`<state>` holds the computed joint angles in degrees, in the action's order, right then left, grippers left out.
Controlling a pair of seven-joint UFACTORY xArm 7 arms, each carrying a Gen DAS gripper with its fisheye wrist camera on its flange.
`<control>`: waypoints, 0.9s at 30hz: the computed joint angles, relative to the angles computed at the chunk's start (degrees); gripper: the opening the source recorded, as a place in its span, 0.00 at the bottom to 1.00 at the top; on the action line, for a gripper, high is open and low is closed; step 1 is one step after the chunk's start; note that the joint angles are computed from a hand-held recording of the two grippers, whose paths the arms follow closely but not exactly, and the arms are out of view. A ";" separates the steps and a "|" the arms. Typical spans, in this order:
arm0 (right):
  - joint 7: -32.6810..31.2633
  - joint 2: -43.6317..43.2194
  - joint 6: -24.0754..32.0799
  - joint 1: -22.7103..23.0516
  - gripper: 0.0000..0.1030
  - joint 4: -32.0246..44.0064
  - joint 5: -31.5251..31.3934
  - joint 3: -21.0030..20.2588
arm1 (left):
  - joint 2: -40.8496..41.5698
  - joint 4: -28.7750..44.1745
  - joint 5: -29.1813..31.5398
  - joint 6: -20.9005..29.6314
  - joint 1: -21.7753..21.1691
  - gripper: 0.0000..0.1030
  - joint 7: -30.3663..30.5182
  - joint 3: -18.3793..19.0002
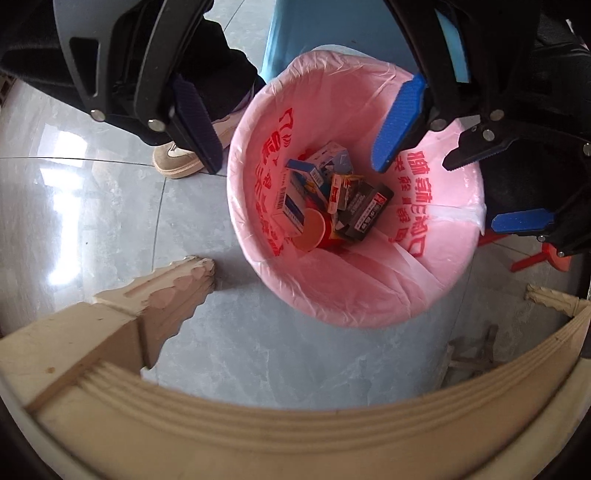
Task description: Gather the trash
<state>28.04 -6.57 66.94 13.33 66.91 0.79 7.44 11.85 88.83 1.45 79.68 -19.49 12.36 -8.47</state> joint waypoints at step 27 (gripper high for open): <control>19.08 -18.85 11.53 -3.64 0.93 8.87 -27.01 11.39 | -24.97 -4.78 2.19 -12.35 1.67 0.70 -27.80 -3.31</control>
<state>47.12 -25.42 78.47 9.68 75.77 -26.22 18.83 -13.12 84.04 3.64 67.33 -17.82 -15.44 -11.78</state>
